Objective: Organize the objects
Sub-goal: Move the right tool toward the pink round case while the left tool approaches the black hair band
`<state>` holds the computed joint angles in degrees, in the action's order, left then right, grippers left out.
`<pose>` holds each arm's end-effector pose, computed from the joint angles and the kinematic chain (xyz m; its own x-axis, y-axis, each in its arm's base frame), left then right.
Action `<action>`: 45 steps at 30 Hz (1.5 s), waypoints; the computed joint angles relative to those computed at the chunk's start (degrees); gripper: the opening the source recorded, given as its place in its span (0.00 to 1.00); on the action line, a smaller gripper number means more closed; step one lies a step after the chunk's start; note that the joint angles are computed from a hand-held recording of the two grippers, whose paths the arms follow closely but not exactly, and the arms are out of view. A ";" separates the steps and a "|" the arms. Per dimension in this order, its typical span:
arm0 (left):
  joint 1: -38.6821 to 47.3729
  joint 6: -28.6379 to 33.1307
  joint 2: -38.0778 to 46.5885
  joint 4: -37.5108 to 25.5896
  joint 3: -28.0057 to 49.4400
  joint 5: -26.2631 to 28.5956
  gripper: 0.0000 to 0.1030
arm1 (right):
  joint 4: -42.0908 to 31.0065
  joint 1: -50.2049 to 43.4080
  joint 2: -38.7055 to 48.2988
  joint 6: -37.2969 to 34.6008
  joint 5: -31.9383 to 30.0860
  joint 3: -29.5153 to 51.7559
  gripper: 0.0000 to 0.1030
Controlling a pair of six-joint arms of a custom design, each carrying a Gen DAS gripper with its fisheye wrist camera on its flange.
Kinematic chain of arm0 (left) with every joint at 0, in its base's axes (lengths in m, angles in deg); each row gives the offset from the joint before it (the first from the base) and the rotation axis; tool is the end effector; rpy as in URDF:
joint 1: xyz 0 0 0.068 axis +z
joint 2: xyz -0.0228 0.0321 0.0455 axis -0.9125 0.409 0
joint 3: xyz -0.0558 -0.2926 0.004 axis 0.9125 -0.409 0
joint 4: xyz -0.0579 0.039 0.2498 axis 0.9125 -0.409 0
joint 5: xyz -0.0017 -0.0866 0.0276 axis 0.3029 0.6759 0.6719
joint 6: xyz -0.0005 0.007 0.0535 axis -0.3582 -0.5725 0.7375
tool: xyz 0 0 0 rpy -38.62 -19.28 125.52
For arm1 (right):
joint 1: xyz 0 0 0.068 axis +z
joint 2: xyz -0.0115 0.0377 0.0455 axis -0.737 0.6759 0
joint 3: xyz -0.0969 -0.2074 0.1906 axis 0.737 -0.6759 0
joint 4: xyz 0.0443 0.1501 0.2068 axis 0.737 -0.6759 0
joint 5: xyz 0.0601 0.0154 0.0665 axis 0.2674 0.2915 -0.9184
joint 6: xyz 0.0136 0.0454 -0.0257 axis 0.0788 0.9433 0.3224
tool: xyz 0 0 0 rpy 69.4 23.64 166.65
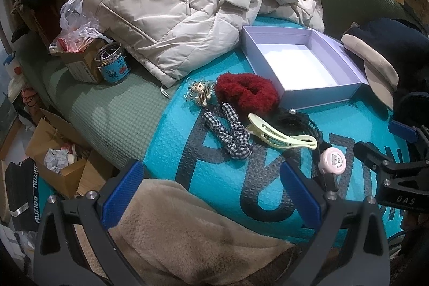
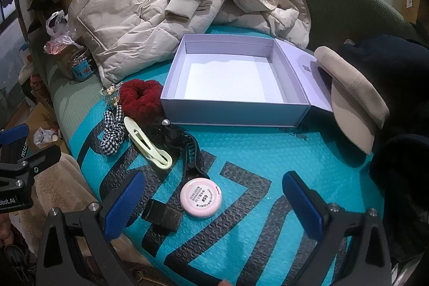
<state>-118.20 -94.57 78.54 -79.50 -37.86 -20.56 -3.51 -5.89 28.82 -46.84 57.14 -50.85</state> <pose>0.1540 -0.1739 0.1815 -0.8007 0.0976 -0.5910 0.1077 0.9940 0.0182 0.1605 0.1250 0.1919 -0.8018 -0.0514 -0.5953 -0.0606 0.9981 -0.0045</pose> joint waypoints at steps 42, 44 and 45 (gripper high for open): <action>-6.19 -6.78 -0.48 0.32 -2.91 -0.91 0.99 | -0.31 3.62 -2.33 -0.05 -0.79 -2.30 0.99; -6.28 -7.01 -0.40 0.97 -3.39 -0.58 0.99 | -0.08 3.72 -2.47 0.19 -1.02 -2.85 0.99; -6.41 -7.18 -0.26 1.49 -3.73 -0.40 0.99 | 0.11 3.73 -2.49 0.28 -1.15 -3.14 0.99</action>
<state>-124.61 -101.76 78.28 -78.01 -41.59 -20.96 -3.39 -2.16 26.33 -46.55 55.99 -53.99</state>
